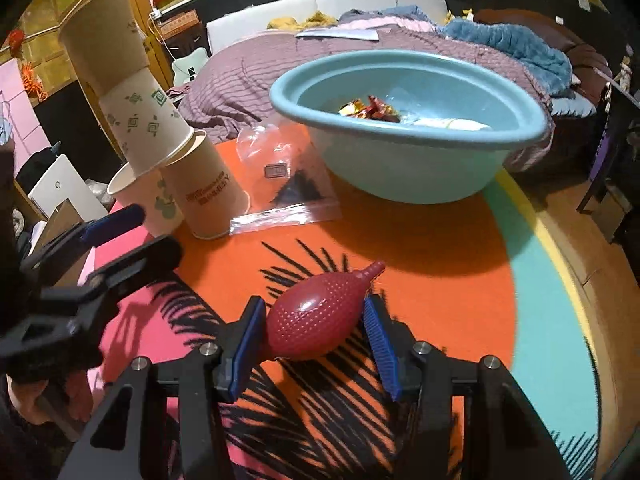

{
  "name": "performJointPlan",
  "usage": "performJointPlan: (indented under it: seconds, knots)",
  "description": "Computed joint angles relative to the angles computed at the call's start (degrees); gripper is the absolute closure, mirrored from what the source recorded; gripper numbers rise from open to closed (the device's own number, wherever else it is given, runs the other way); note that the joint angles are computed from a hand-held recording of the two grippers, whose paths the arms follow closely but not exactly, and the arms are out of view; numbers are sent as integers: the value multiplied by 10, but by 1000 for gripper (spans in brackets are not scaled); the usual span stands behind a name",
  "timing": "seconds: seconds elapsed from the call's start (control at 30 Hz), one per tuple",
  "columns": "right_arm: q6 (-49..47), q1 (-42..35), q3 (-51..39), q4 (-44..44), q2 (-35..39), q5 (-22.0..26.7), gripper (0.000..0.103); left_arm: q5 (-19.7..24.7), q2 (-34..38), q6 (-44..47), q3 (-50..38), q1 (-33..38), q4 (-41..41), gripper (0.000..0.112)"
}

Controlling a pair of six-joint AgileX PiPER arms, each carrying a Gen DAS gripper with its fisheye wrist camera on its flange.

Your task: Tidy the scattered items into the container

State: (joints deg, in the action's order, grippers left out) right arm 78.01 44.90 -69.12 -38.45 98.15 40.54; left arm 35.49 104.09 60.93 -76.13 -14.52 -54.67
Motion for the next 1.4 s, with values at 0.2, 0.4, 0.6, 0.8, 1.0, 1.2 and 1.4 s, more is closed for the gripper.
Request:
performJointPlan:
  seconds: [0.2, 0.4, 0.6, 0.8, 1.0, 1.2, 1.4]
  knots:
    - [46, -5, 69, -41, -36, -53, 48, -7, 52, -126, -76, -47, 82, 36]
    - [80, -16, 114, -74, -53, -93, 48, -55, 90, -263, -124, -87, 214, 36]
    - [103, -25, 144, -95, -63, -123, 48, -56, 129, -346, -176, -109, 293, 36]
    - [110, -24, 151, -101, -65, -134, 48, -49, 151, -386, -205, -117, 336, 47]
    - [105, -24, 150, -96, -64, -133, 48, -25, 164, -381, -218, -122, 342, 67]
    - [108, -20, 145, -95, -57, -131, 48, 7, 180, -366, -236, -121, 334, 108]
    - [124, -18, 148, -106, -58, -131, 49, -29, 144, -321, -170, -131, 320, 112]
